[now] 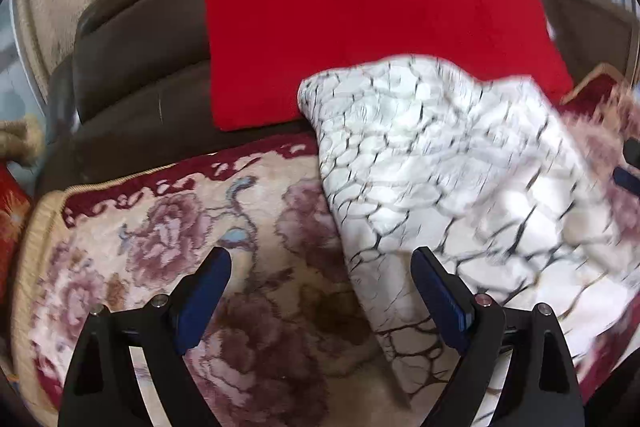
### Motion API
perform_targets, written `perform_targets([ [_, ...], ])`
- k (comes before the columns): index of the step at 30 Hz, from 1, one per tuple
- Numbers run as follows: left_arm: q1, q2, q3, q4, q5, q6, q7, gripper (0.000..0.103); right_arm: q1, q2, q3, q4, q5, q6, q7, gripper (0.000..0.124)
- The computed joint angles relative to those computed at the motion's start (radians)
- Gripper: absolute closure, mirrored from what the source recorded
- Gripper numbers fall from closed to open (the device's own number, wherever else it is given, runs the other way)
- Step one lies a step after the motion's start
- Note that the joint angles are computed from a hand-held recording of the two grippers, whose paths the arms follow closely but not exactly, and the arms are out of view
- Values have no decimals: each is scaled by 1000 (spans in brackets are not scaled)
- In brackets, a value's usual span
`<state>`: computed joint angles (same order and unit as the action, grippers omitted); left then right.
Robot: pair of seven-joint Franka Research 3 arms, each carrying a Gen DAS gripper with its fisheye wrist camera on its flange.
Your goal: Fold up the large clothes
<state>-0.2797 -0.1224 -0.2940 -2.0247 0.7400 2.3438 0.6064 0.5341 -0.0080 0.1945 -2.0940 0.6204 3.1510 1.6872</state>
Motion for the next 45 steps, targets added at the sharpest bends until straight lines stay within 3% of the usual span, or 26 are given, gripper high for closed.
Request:
perform_targets([
  [2,-6,18,-14,11,52,-27,-6,11,-19,43,-13,48,-201,-165,177,51],
  [4,-14,23,-16,24,53,-57,-11,12,-14,75,-23,85,-293,-246,246,52],
  [6,-15,16,-5,16,29,-43,-5,11,-5,70,-32,83,-385,-230,295,52],
  [11,-13,10,-3,9,15,-31,-10,12,-13,45,-21,41,-357,-137,305,52],
  [13,-14,11,-4,9,20,-31,-11,12,-15,36,-32,25,-415,-106,381,52],
  [23,-6,8,-1,1,13,-7,-13,12,-55,46,0,47,67,-158,96,51],
  [36,0,17,12,-9,-24,53,-2,12,-70,76,9,91,335,-199,-136,51],
  [45,4,27,17,-6,-38,78,13,12,-76,94,6,116,363,-231,-182,50],
])
